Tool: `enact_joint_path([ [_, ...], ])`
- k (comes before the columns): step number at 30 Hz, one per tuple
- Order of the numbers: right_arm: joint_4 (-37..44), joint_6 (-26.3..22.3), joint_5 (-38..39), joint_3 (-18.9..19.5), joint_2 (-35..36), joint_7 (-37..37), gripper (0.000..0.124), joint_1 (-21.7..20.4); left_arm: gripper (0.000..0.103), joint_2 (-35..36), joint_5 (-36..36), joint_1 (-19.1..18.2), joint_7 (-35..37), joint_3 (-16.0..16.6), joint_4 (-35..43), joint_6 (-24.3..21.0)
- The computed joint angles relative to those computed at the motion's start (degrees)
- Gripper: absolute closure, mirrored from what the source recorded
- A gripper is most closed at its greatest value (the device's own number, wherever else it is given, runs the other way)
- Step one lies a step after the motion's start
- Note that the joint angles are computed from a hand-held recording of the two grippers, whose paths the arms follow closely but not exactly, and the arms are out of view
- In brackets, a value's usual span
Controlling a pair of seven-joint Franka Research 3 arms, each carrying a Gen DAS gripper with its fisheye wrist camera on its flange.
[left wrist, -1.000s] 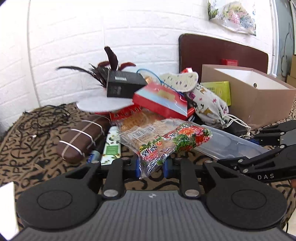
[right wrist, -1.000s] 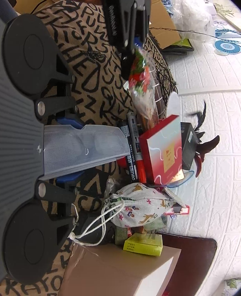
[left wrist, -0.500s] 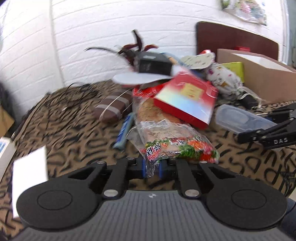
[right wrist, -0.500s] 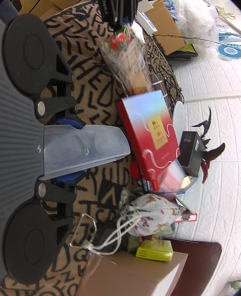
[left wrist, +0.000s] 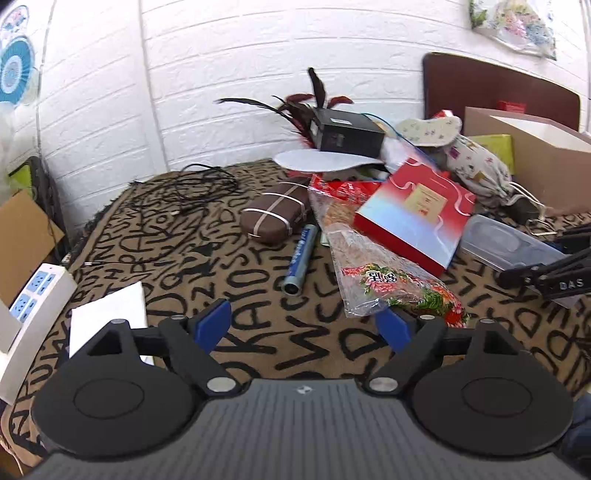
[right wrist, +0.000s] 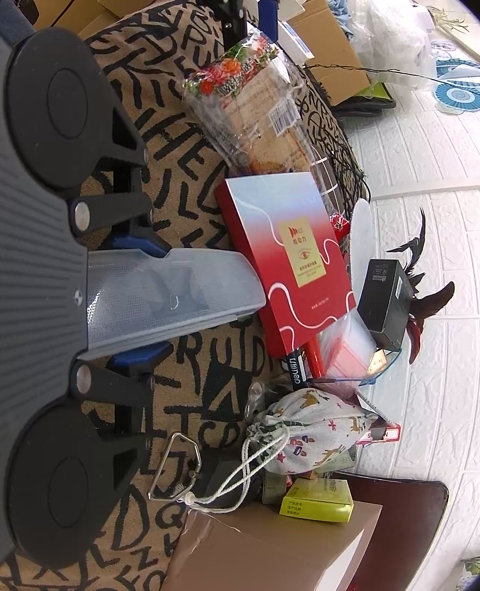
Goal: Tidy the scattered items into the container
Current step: 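Hold the glasses case in the right tool while the left reaches for the bread bag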
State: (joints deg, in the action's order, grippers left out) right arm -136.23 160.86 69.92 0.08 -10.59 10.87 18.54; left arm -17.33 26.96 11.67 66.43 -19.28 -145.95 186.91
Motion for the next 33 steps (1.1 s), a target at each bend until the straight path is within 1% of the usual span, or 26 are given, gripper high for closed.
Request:
enact_joint_path([
  [3,0.04,-0.22,0.37,-0.09,0.01,-0.4,0.075,-0.03,0.016,-1.2,-0.16,1.75,-0.82,-0.95,-1.0,-0.78],
  [5,0.08,-0.18,0.51,-0.05,0.05,-0.52,0.075,-0.04,0.016,-2.19,-0.17,3.28,-2.18,-1.92,-1.52,-2.2],
  [7,0.15,-0.05,0.82,0.03,0.15,-0.54,0.075,-0.01,0.016,-2.83,0.36,3.02,-3.11,-1.49,-1.69,-3.65],
  [10,0.09,0.4,1.17,0.2,0.12,-0.63,0.075,0.07,0.016,-3.04,1.98,4.14,-5.88,-2.91,-0.81,-4.53],
  [11,0.11,0.31,1.04,0.19,0.11,-0.54,0.075,0.04,0.016,-3.01,2.26,3.61,-6.62,-2.61,-0.59,-4.21],
  [13,0.05,-0.13,0.82,0.06,-0.04,-0.35,0.075,-0.07,0.016,-2.78,2.2,0.13,-6.22,0.47,-0.79,-2.56],
  [14,0.0,-0.25,0.95,-0.02,-0.1,-0.49,0.075,-0.09,0.014,-2.77,2.27,-0.36,-6.1,0.65,-0.76,-2.06],
  [15,-0.04,-0.27,1.27,-0.08,-0.11,-0.83,0.075,-0.07,0.011,-2.61,2.51,0.46,-6.3,-0.45,-0.53,-1.52],
  [16,-0.03,-0.23,1.49,-0.07,-0.09,-0.98,0.075,-0.05,0.004,-2.1,2.75,1.78,-6.58,-2.13,-0.06,-0.86],
  [17,0.01,-0.14,1.58,-0.03,-0.02,-1.02,0.075,-0.05,0.001,-1.28,2.93,3.11,-6.75,-3.98,0.7,-0.44],
  [18,0.02,-0.17,1.58,-0.03,-0.01,-1.12,0.075,-0.09,0.001,-0.16,3.11,4.24,-6.78,-5.78,1.8,-0.51],
  [20,0.01,-0.37,1.56,-0.07,-0.02,-1.14,0.075,-0.2,0.001,2.85,4.23,5.24,-6.37,-8.35,4.55,-1.4],
  [21,0.02,-0.3,1.53,-0.02,0.01,-1.02,0.075,-0.22,0.001,4.5,5.76,6.7,-6.62,-10.57,6.32,-2.84],
  [23,0.04,-0.15,1.31,0.05,0.08,-0.79,0.075,-0.28,0.001,7.74,10.89,10.01,-8.99,-15.16,10.0,-7.11],
  [24,0.04,-0.1,1.05,0.09,0.1,-0.61,0.075,-0.32,0.001,9.37,12.62,9.87,-9.65,-15.63,11.38,-9.16],
  [26,0.07,0.24,0.51,0.24,0.14,-0.07,0.075,-0.31,0.0,11.95,13.53,8.08,-9.29,-14.89,13.25,-12.71],
  [28,0.06,0.49,0.43,0.26,0.16,0.13,0.074,-0.21,0.0,13.29,19.5,8.59,-14.68,-14.78,14.3,-12.32],
  [31,0.18,1.14,0.71,0.36,0.38,-0.18,0.073,0.07,0.0,14.83,20.57,6.78,-15.2,-12.71,15.77,-12.58],
  [33,0.52,1.44,0.69,0.49,0.71,-0.06,0.07,0.22,0.0,15.4,22.69,5.78,-17.15,-11.41,16.39,-12.51],
])
